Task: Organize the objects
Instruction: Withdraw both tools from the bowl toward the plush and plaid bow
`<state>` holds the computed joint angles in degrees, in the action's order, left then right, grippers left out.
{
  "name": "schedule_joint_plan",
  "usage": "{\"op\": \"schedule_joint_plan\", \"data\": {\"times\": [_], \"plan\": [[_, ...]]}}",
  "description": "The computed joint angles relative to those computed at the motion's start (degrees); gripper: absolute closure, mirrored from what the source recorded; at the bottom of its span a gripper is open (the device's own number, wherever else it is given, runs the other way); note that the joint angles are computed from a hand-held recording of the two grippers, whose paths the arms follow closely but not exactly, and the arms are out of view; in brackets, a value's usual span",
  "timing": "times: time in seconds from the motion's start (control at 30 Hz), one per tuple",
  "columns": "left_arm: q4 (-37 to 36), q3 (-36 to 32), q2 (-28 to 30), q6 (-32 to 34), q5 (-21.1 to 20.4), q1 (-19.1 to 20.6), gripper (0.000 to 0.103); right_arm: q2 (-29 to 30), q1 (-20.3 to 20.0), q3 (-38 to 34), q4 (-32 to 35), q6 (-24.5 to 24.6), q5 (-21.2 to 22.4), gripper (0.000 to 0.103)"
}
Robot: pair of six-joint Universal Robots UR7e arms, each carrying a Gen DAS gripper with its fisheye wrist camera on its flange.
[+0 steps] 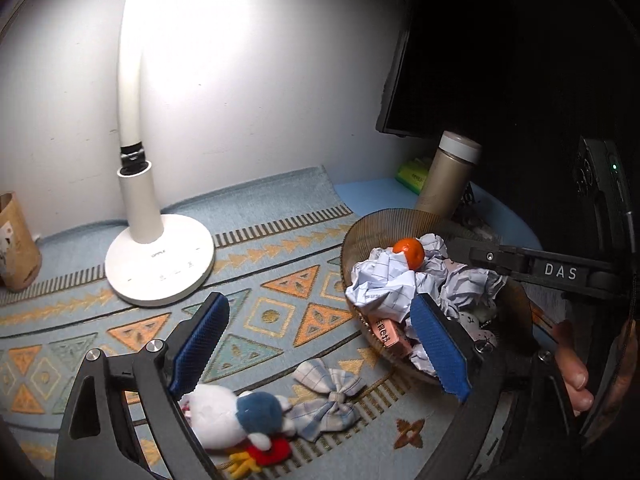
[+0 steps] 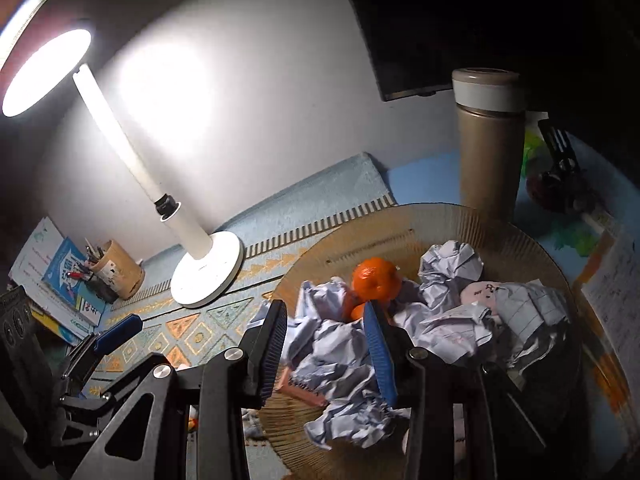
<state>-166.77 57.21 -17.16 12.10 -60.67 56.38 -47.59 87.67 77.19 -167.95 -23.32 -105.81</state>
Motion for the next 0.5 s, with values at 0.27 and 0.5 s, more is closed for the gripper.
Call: {"op": "schedule_joint_plan", "data": {"times": [0.27, 0.5], "plan": [[-10.9, 19.2, -11.5, -7.4, 5.3, 2.5, 0.011, -1.1, 2.3, 11.2, -1.1, -5.5, 5.4, 0.064], [-14.3, 25.2, -12.5, -10.5, 8.8, 5.8, 0.011, 3.5, 2.3, 14.1, -6.4, -10.0, 2.6, 0.064]]}}
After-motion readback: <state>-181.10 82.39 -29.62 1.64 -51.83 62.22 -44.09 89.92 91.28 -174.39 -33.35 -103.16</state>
